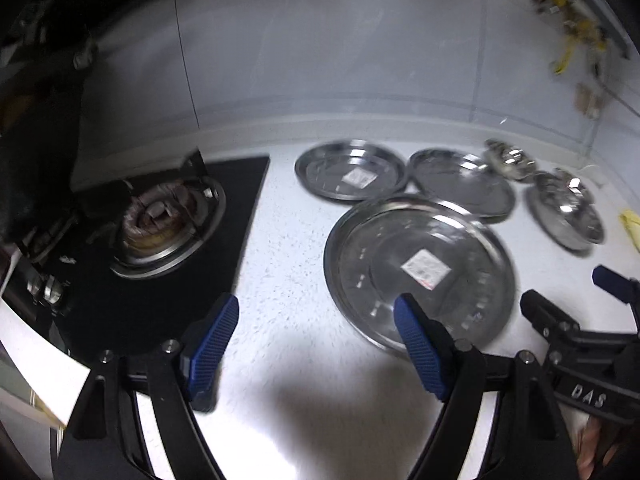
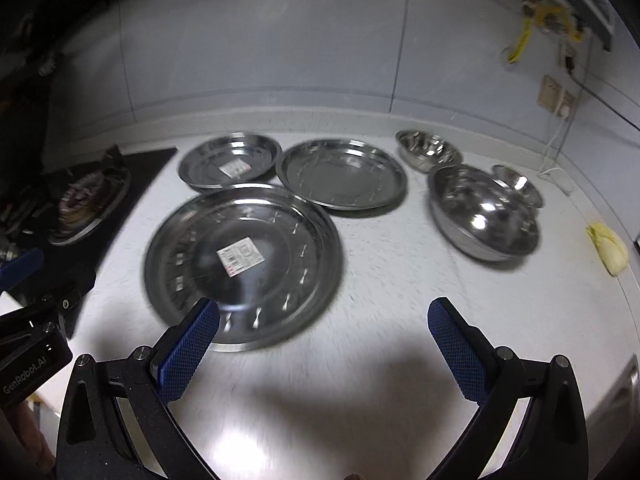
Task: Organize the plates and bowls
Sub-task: 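Reach both grippers to the large labeled steel plate and close on its rim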
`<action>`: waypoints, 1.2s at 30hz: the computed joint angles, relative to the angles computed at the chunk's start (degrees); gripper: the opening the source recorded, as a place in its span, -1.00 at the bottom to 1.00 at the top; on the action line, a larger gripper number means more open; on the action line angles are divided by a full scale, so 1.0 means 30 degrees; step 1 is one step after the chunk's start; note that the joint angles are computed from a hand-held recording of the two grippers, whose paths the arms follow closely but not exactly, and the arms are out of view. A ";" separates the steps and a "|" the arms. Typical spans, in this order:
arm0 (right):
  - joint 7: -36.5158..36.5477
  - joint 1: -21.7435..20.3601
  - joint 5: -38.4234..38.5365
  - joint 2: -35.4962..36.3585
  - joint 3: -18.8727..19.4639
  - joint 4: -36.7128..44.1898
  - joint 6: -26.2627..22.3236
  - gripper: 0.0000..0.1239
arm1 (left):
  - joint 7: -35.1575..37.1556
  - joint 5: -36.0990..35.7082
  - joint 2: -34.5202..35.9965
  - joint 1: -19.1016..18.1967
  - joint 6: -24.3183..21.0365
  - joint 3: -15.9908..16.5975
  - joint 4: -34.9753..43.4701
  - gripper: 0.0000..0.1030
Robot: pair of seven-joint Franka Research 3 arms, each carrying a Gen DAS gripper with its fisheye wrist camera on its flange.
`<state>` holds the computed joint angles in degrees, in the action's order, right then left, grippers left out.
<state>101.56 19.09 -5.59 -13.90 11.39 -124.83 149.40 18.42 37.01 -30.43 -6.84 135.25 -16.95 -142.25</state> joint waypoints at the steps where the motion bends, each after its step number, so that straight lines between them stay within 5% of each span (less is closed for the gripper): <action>1: -0.0132 0.0054 0.0189 0.0803 -0.0034 0.0532 -0.0101 0.65 | -0.0145 -0.0065 0.0550 0.0167 0.0482 0.0232 0.0062 0.55; 11: -0.1835 0.0926 0.2843 0.4726 -0.1159 0.3901 -0.2594 0.64 | 0.2143 -0.3523 0.3957 0.0234 0.1351 0.1950 0.1647 0.51; 13: -0.2151 0.0995 0.3022 0.5057 -0.1273 0.4340 -0.2995 0.55 | 0.2558 -0.4017 0.4389 0.0262 0.1169 0.2030 0.2077 0.51; 18: -0.3293 0.0985 0.4332 0.5865 -0.1485 0.5434 -0.4354 -0.06 | 0.3485 -0.5630 0.5066 0.0157 0.1569 0.2384 0.2391 0.48; 27: -0.4635 0.0797 0.4676 0.5878 -0.1733 0.5553 -0.4849 -0.71 | 0.4389 -0.7247 0.5277 0.0327 0.3056 0.2500 0.2130 -0.08; 31: -0.5278 0.0771 0.4470 0.6148 -0.1740 0.6119 -0.5421 -0.73 | 0.2608 -0.7076 0.5017 0.0730 0.2393 0.2336 0.2054 -0.73; 36: -0.5901 0.0644 0.4907 0.6216 -0.1806 0.6306 -0.5535 -0.74 | 0.3391 -0.7995 0.4505 0.0550 0.2555 0.2635 0.1664 -0.82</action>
<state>83.86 21.02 9.13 4.75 5.97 -105.91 132.80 28.59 13.03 -16.91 -5.19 142.91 -9.04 -137.26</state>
